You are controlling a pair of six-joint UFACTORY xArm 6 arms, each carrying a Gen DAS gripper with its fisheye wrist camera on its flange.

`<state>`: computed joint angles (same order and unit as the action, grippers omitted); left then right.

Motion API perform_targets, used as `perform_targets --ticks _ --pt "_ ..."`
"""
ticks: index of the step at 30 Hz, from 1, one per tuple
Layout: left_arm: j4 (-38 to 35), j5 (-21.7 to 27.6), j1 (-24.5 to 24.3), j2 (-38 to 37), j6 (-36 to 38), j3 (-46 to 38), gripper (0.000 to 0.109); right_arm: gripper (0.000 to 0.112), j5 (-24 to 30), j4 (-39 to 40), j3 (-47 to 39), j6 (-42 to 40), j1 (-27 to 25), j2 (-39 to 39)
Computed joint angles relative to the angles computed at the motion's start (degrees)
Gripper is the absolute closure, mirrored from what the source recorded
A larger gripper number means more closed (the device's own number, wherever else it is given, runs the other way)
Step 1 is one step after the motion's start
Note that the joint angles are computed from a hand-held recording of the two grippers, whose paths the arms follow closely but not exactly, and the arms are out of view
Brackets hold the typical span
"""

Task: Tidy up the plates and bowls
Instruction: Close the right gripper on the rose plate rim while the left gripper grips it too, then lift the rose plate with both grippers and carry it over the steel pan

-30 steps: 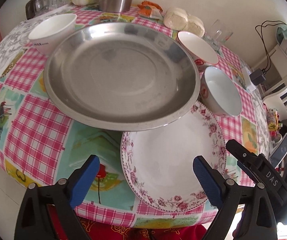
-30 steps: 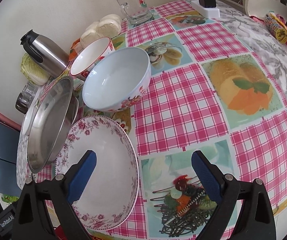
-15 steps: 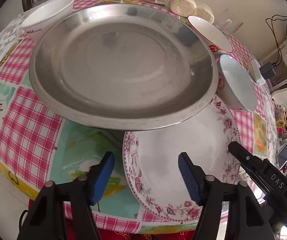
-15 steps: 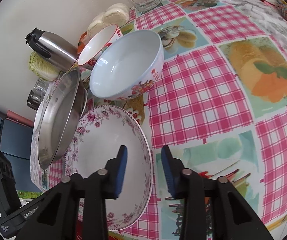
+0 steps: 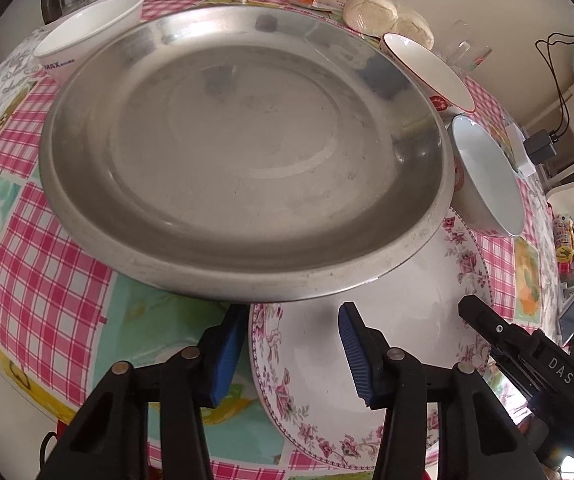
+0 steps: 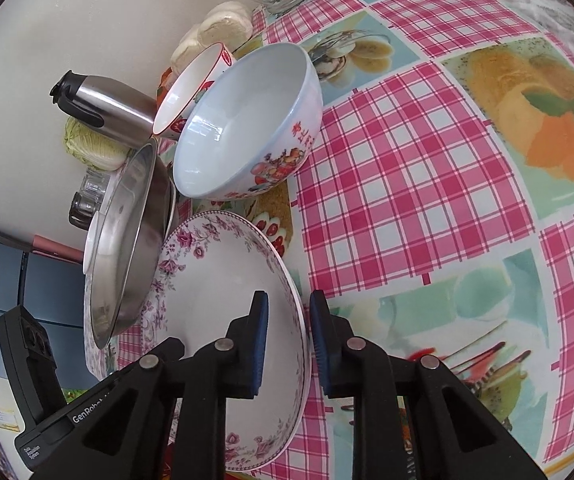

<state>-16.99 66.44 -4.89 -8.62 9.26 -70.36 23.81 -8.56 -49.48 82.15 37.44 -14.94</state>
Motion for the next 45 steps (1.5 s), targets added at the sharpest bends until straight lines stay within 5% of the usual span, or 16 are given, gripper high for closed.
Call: perform_targets --ticks 3,14,31,45 --pt "0.55 -1.42 -0.60 1.16 -0.49 -0.55 0.073 0.094 1.76 -0.75 -1.32 -0.55 0.13 0.78" --pt "0.28 -2.54 -0.74 1.15 0.17 0.97 0.080 0.101 3.74 -1.89 -0.11 0.51 0.66 -1.04" --pt "-1.53 -3.29 -5.77 0.36 4.03 3.24 0.082 0.101 4.87 -4.25 13.27 7.43 -0.34 -16.55" --pt "-1.84 -1.50 -4.03 -3.78 6.35 4.94 0.081 0.101 9.68 -7.78 8.95 9.12 1.28 -13.87"
